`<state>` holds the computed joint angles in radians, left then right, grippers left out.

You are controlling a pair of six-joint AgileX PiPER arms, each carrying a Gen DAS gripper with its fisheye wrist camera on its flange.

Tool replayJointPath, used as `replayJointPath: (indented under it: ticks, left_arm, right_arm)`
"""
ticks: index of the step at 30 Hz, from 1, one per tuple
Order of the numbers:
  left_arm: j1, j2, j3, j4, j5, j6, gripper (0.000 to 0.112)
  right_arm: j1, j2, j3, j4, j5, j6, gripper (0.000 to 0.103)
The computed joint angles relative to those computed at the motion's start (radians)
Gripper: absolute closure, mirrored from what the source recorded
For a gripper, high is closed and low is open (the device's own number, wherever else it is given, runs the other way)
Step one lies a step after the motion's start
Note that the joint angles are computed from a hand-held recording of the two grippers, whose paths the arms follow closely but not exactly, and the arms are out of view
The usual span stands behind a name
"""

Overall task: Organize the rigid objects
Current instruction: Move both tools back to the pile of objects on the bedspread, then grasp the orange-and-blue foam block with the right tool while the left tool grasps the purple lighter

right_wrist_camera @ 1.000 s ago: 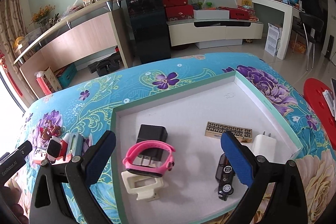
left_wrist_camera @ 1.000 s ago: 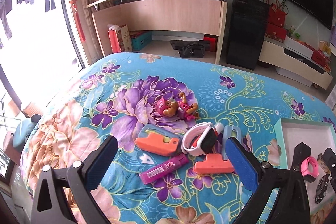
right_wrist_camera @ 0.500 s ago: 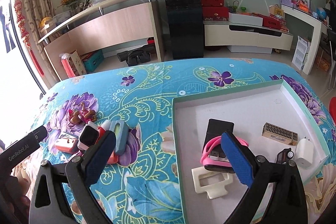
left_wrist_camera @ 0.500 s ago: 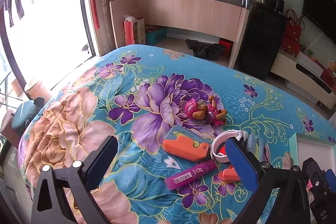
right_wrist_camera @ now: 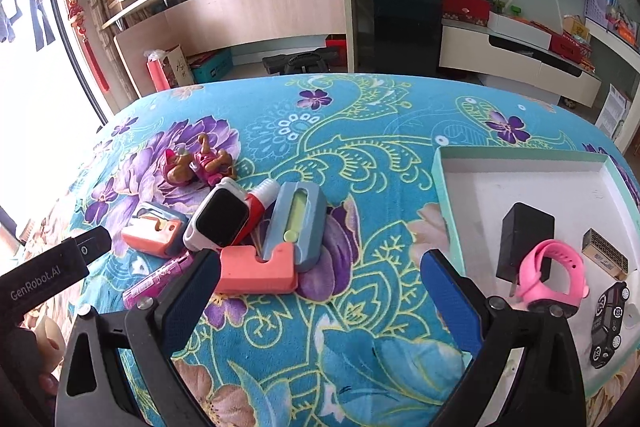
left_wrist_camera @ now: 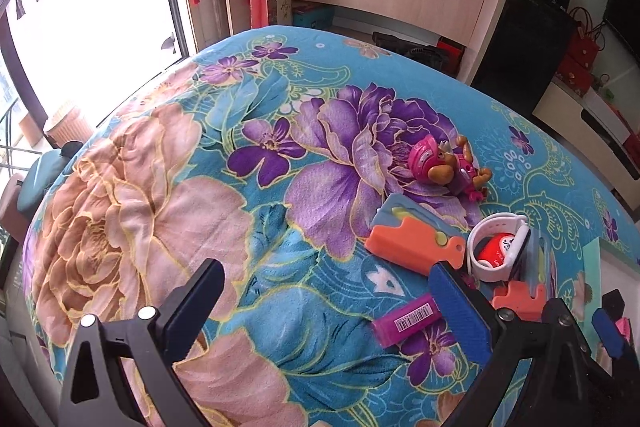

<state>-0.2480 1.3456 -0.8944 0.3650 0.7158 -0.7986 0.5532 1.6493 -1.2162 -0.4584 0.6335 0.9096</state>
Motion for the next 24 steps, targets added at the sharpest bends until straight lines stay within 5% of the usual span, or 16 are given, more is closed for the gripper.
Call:
replayJointPath:
  ticks: [24]
  left_arm:
    - [0.128,0.038,0.012,-0.255,-0.040,0.259,0.009]
  right_arm:
    - [0.059,0.180,-0.136,0.007,0.057,-0.043,0.003]
